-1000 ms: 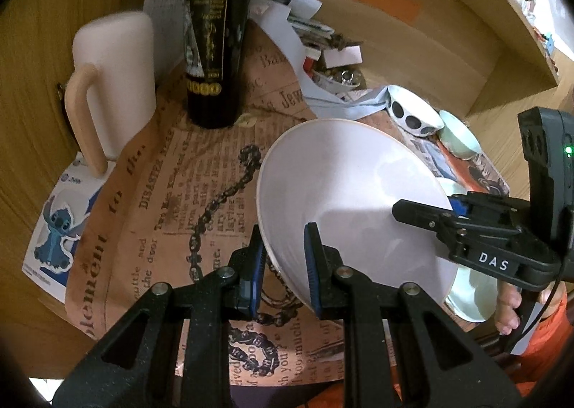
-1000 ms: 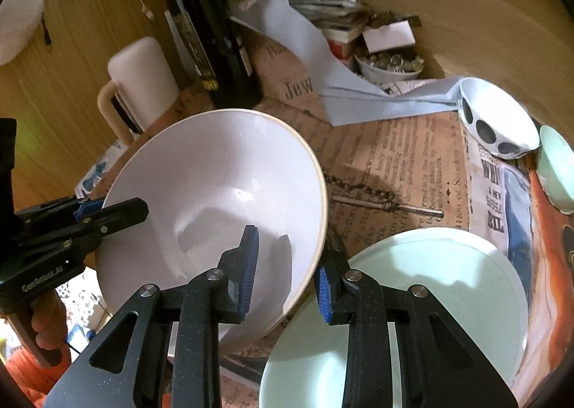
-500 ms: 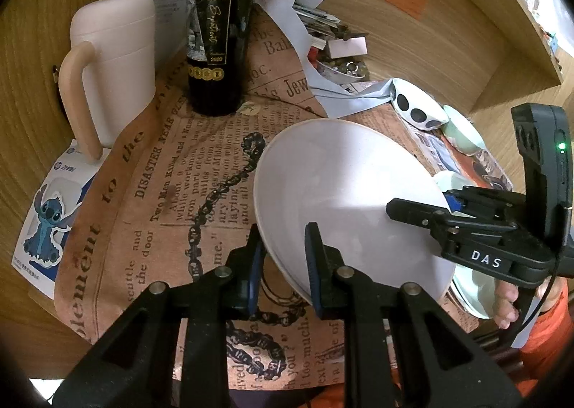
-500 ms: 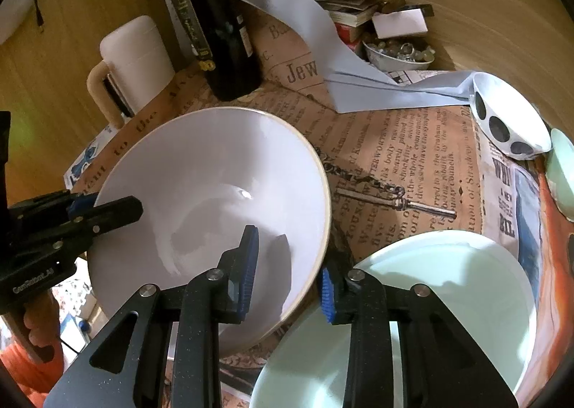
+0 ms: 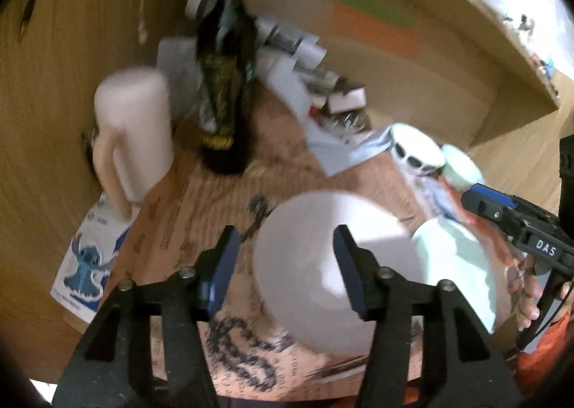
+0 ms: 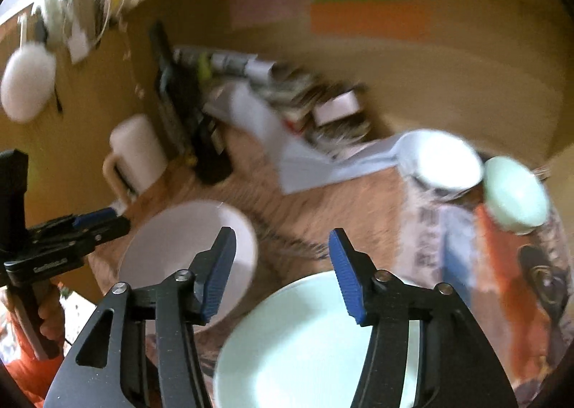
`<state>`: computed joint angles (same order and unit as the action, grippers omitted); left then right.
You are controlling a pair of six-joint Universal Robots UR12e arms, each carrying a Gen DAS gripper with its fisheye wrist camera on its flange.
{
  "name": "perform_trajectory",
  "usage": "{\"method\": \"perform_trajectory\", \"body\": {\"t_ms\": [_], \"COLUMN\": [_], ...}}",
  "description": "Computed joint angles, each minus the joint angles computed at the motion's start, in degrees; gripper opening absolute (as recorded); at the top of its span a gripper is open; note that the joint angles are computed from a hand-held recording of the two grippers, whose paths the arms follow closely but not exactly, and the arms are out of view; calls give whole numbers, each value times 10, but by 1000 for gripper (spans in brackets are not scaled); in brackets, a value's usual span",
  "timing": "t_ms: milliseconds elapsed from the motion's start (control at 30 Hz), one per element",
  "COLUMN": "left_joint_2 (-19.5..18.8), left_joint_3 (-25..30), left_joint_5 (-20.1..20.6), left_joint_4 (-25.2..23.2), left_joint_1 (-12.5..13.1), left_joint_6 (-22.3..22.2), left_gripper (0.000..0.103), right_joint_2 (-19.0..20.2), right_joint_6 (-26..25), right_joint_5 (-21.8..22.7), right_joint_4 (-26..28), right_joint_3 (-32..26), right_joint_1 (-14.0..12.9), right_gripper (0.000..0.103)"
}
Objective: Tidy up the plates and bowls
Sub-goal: 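Lower the pale pink bowl onto the mint green plate and open both grippers, then move both grippers toward the white bowl and mint green bowl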
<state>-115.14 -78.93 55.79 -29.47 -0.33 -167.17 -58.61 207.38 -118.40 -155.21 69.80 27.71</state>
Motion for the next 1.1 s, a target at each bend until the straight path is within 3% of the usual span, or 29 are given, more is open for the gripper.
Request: {"method": "perform_trajectory", "body": {"t_ms": [233, 367, 467, 700, 833, 1100], "left_joint_2": [2, -5, -14, -47, -73, -140], "left_joint_3": [14, 33, 54, 125, 180, 291], "left_joint_5": [-24, -27, -16, 10, 26, 108], "left_joint_4": [47, 67, 72, 7, -56, -144], "left_joint_1": [-17, -31, -45, -80, -99, -141], "left_joint_6": [-12, -23, -26, 5, 17, 39], "left_gripper": [72, 88, 90, 91, 91, 91], "right_joint_2": [-24, -37, -45, -57, -60, -56], "right_joint_6": [-17, -17, -7, 17, 21, 39], "right_joint_5": [-91, -111, -109, -94, -75, -49], "right_joint_4": [-67, -96, -107, -114, -116, -84], "right_joint_3": [39, 61, 75, 94, 100, 101], "right_joint_1": [1, -6, -16, -40, -56, -82], "right_gripper": [68, 72, 72, 72, 72, 72]}}
